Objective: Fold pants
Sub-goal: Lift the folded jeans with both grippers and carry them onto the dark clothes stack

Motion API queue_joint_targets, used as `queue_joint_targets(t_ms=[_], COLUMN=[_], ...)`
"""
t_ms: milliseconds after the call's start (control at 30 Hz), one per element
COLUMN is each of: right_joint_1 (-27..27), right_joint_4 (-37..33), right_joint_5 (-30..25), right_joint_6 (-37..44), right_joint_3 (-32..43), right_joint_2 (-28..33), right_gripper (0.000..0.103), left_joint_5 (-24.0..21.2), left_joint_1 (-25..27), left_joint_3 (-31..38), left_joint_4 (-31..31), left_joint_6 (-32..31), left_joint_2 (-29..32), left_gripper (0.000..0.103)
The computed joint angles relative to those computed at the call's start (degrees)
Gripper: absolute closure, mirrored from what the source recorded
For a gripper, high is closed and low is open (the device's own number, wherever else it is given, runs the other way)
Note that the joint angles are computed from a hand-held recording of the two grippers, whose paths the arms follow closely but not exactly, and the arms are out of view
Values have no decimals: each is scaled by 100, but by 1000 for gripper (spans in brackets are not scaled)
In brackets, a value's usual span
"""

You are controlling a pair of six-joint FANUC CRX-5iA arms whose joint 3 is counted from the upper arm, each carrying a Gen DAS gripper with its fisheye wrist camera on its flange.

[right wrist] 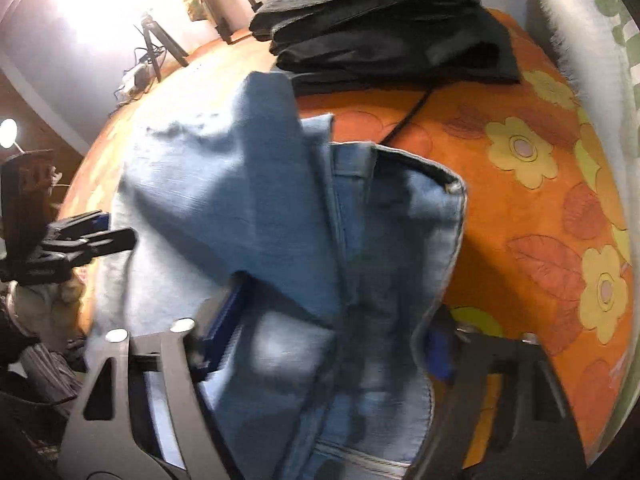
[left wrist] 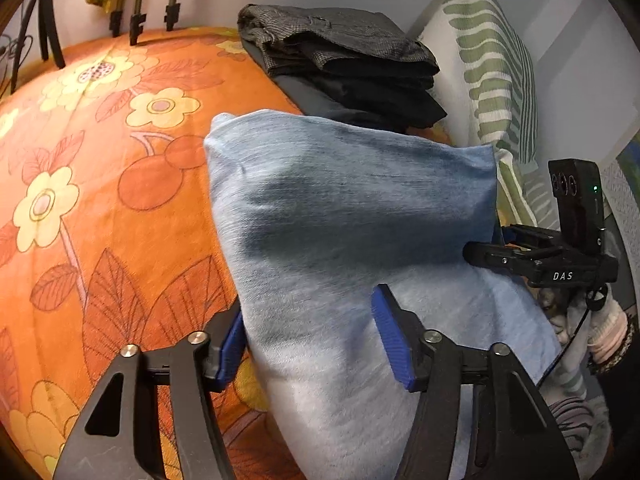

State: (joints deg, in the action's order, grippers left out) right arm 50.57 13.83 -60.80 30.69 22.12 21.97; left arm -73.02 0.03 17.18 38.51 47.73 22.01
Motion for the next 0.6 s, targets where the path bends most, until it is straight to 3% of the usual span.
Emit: queue_joint_targets(t_ms=[67, 200, 333, 600], right_joint_1=[17, 137, 262, 494], right_joint_4=[30, 355, 730, 1287], right_joint_5=[55, 89, -7, -331], right_joint_6=[-27, -366, -685, -845], right_joint_3=[-44, -167, -180, 33], right_joint_2=[-25, -76, -95, -9], right_gripper=[33, 51, 71, 77], left_joint_5=[90, 353, 533, 664], left_joint_1=[-12, -79, -107, -62], left_joint_3=[-54, -193, -328, -526], left_joint_4=[23, 13, 65, 352], left_joint_6=[-36, -140, -239, -511], left_joint_2=[-33, -149, -260, -428], left_gripper=[58, 81, 88, 92])
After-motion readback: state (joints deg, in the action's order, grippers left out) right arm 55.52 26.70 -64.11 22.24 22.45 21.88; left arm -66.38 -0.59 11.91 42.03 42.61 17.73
